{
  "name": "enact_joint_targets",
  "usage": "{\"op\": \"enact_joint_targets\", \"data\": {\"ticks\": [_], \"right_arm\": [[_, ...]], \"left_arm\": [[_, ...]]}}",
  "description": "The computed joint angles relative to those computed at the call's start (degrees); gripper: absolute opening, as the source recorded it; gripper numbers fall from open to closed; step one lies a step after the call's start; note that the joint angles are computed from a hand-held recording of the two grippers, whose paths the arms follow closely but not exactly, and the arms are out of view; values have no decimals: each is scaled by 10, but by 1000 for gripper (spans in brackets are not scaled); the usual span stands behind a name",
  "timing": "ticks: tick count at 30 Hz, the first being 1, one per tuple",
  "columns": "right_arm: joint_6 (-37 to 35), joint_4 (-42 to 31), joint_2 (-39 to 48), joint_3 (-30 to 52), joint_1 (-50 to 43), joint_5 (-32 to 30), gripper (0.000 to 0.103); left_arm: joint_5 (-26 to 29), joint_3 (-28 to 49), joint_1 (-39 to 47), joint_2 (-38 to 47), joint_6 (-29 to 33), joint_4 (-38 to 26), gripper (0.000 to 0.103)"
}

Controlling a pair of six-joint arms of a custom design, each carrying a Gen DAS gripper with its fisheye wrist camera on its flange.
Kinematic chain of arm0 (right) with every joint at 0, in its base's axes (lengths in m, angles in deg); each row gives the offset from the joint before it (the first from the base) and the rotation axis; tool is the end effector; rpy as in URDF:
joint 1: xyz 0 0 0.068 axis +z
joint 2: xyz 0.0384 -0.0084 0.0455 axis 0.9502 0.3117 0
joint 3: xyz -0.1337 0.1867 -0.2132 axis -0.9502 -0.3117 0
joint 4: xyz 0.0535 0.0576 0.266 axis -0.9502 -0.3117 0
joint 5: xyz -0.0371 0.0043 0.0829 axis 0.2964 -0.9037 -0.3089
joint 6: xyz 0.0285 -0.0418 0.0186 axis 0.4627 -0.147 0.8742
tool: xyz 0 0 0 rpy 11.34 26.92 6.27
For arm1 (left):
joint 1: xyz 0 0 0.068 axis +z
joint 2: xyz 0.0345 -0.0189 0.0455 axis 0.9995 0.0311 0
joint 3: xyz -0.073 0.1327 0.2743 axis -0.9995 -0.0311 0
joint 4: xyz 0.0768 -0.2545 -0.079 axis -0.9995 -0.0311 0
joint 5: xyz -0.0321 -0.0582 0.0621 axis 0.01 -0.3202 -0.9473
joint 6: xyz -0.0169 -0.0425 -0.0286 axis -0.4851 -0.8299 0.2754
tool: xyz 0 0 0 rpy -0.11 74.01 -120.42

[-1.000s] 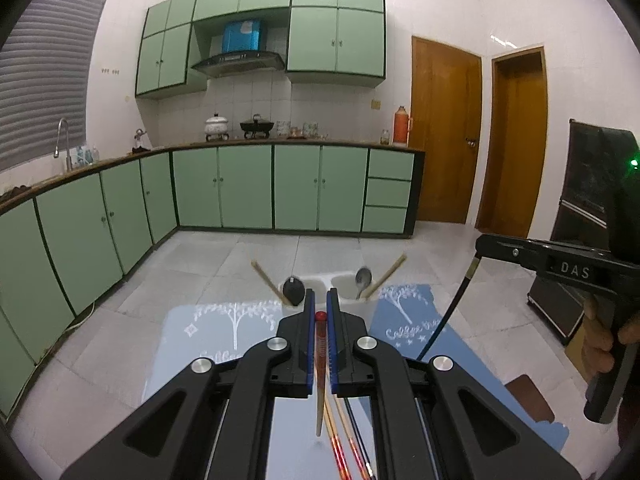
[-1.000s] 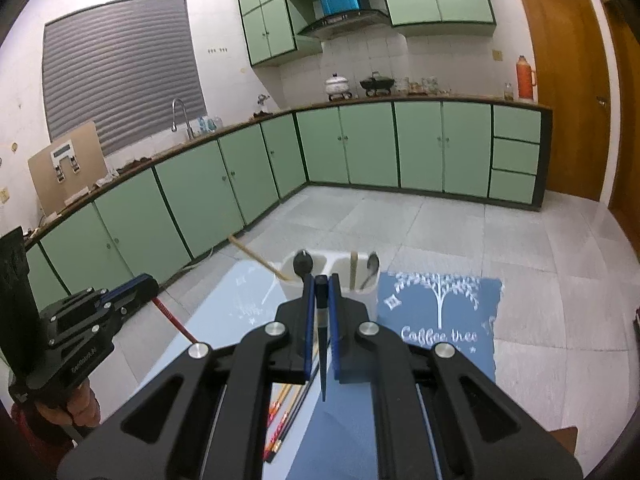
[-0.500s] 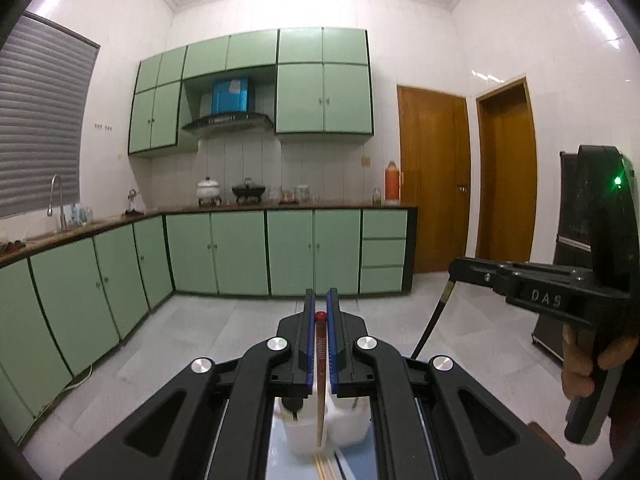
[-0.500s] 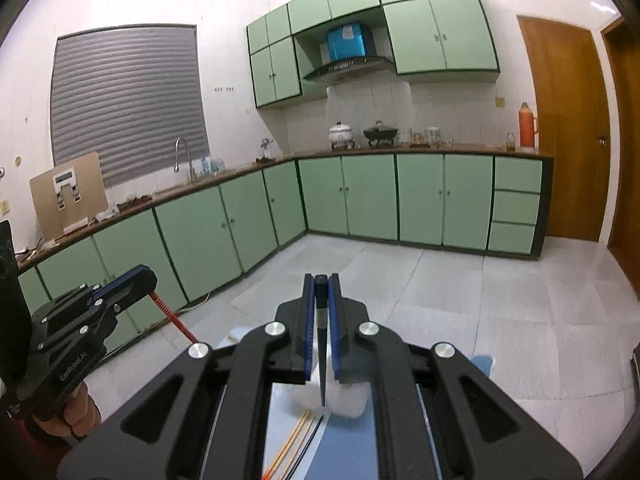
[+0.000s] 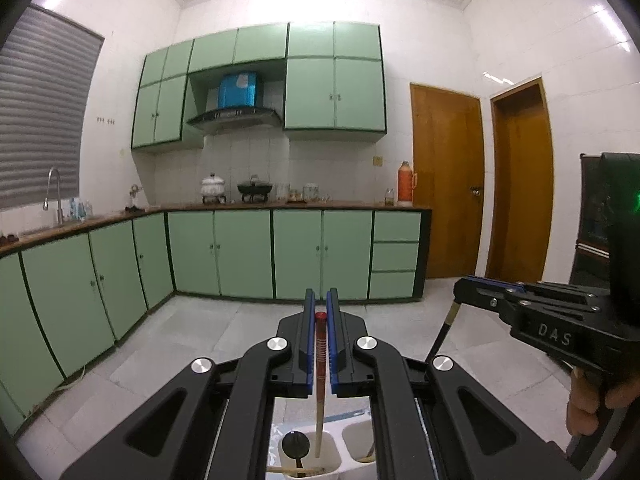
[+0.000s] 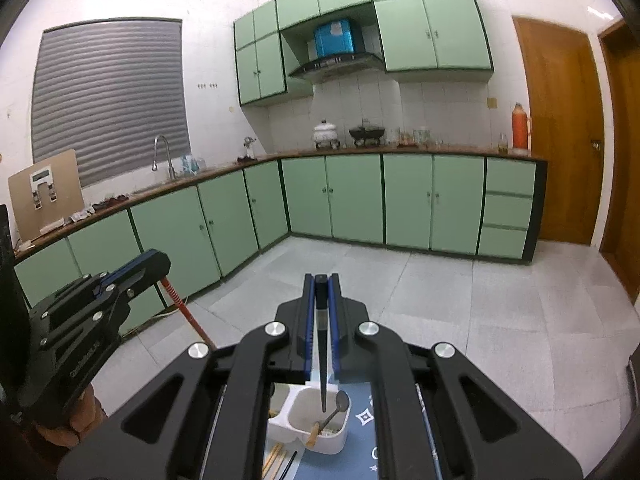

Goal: Organize utensils
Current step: 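Drop both chopsticks into the white holder while both tools open, then move both open tools back down to the chopsticks on the mat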

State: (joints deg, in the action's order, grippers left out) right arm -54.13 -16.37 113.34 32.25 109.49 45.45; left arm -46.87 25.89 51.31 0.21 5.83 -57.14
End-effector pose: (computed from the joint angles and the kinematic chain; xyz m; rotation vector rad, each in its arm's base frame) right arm 0.2177 0.1508 0.4319 -0.1033 1.9846 0.2331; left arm 0.2116 -0.1466 0.4044 0.3108 1.7650 -0.2601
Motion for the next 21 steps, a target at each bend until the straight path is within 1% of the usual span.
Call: {"op": "enact_joint_targets", "data": {"ticks": [3,7,10,11,14,15,16,17,18,19,21], "right_arm": [[7,18,5,-29,-15,-25,6],[18,26,15,-49,-23,-47,6],[27,28,19,-59,-28,-63,7],[30,31,17,-65,-30,-69,9],[38,28,12,-71,-22,-57,13],[42,28,6,-74,-19,-51,19],[47,29,-2,-78,-13,-43,21],[51,31,-12,-83,-6,-31,27],[51,34,-22,-89,-1,-20,32],[51,34,-33,-94,8,-4,34],[53,26,-57,-99,33,37,43]], "left_arm": [[35,-15,29,23,-17,8,5],[71,-32,60,42,-29,1,6],[87,-37,73,47,-33,-8,6],[89,-38,75,48,-33,-9,6],[88,-39,77,46,-30,-16,14],[86,-40,76,42,-30,-20,18],[85,-42,75,35,-32,-23,21],[82,-43,72,28,-34,-26,23],[77,-46,70,17,-35,-30,29],[75,-46,70,12,-35,-33,36],[63,-51,67,-13,-32,-44,45]]}}
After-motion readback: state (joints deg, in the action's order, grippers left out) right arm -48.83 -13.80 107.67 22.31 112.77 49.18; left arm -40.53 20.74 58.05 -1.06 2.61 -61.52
